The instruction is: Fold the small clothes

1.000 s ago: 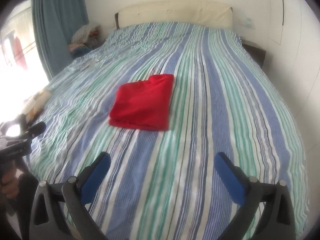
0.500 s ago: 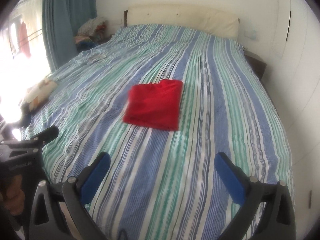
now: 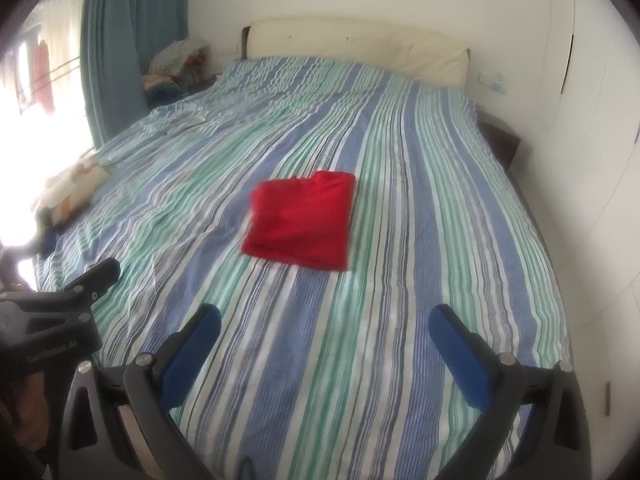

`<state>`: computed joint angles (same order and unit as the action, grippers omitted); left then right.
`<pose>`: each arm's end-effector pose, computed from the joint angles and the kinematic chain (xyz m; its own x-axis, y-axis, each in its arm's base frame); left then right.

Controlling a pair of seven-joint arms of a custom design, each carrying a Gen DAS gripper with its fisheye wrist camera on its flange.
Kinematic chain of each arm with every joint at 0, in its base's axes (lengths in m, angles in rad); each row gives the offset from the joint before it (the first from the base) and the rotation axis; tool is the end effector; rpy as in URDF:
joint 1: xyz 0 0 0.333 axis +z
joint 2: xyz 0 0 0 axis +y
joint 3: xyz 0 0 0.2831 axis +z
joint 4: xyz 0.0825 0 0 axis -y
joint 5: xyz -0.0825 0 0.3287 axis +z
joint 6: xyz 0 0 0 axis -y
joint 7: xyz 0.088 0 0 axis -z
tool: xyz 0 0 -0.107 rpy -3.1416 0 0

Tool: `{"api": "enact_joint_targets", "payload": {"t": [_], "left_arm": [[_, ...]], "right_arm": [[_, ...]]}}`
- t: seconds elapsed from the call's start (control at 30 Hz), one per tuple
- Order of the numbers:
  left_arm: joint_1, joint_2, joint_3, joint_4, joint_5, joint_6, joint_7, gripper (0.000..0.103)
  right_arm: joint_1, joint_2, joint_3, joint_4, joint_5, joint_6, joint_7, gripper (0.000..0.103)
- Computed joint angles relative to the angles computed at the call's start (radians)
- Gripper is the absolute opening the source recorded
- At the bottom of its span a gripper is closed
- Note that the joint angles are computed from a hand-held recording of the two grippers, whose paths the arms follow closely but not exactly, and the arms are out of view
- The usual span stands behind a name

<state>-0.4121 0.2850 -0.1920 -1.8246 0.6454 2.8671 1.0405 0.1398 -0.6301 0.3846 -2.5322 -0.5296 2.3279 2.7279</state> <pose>0.4932 -0.3672 0.4614 -0.5134 -0.8484 -0.1287 -0.5418 0.4368 -0.7181 0.3180 0.1899 0.5071 -0.3742 -0.9247 0.0706 -0.6966 0.2300 -0.6796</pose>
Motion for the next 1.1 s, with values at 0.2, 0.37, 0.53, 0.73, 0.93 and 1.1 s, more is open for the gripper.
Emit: {"api": "enact_joint_targets", "payload": {"t": [0.2,0.37,0.53,0.73,0.93,1.1], "left_arm": [[-0.033,-0.002,0.027,0.015,0.081,-0.006,-0.066,0.103],[-0.019,0.008,0.001,0.029,0.051,-0.037,-0.044,0.103],[-0.013,0.012,-0.008,0.032,0.016,-0.042,-0.019,0.102],[-0.017,0.007,-0.005,0.026,0.022,-0.036,-0.029,0.102],[0.001,0.008,-0.025,0.021,-0.039,-0.025,0.020,0.102],[0.018,-0.005,-0.036,-0.007,-0.094,0.025,0.062,0.102]], "right_arm": [[-0.002,0.008,0.014,0.036,-0.020,-0.041,0.006,0.102],[0.003,0.004,0.014,0.042,-0.035,-0.054,0.023,0.102],[0.014,0.011,0.007,0.051,-0.030,-0.080,0.013,0.102],[0.020,0.012,0.005,0.059,-0.033,-0.117,0.019,0.102],[0.031,0.012,-0.006,0.052,-0.032,-0.113,0.014,0.102],[0.036,0.016,-0.007,0.047,-0.027,-0.114,0.012,0.102]]}}
